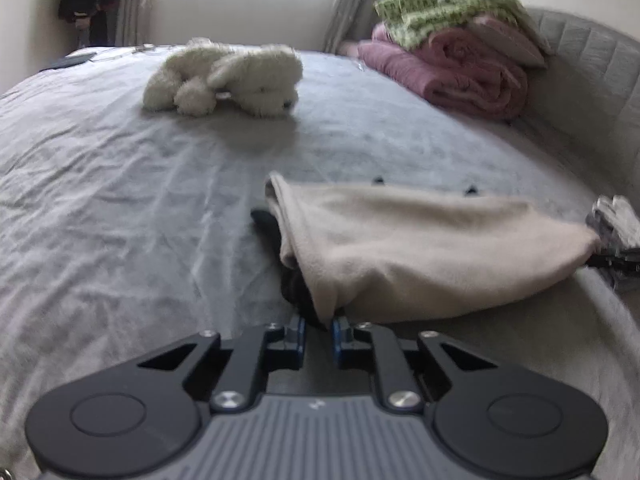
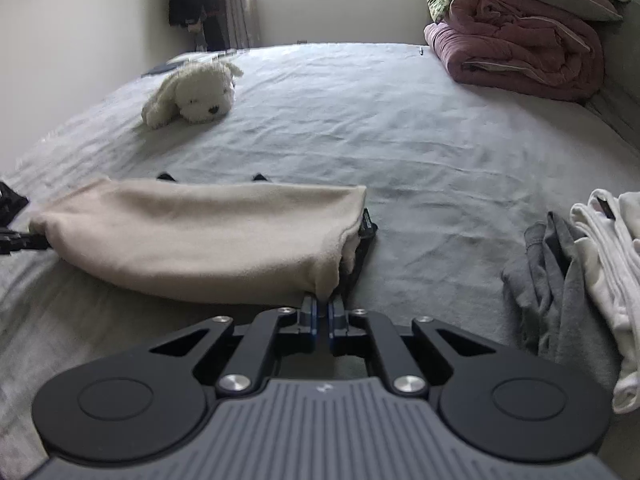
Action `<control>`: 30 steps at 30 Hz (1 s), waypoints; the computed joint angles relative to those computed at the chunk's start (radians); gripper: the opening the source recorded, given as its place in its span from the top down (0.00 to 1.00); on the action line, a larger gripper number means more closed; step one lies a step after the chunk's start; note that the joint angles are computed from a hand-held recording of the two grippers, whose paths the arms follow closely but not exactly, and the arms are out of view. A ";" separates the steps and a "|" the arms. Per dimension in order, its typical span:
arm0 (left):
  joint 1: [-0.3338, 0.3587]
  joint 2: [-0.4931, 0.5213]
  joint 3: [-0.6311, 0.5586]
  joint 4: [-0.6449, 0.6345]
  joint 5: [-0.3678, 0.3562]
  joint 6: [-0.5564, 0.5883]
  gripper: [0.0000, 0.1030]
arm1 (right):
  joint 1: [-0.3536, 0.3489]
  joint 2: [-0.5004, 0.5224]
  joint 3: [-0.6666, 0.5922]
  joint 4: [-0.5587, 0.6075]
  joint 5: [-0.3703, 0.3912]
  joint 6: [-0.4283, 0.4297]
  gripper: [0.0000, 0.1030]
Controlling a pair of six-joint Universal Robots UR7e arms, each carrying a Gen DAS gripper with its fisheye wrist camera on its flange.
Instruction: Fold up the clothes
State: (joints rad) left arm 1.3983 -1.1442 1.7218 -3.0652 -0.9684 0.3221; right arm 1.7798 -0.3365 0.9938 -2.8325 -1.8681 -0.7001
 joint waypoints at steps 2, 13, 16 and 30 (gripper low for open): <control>0.001 0.008 -0.002 0.020 0.024 0.020 0.88 | 0.005 0.017 -0.020 0.019 -0.044 -0.029 0.95; -0.007 -0.010 0.002 0.059 0.068 0.059 0.86 | 0.010 0.022 -0.017 0.015 -0.080 -0.103 0.95; -0.017 -0.006 0.001 0.026 0.118 0.086 0.88 | 0.013 0.021 -0.010 -0.005 -0.085 -0.132 0.95; -0.068 0.018 -0.011 -0.261 0.196 -0.009 0.68 | 0.024 0.071 -0.061 -0.142 -0.217 -0.111 0.84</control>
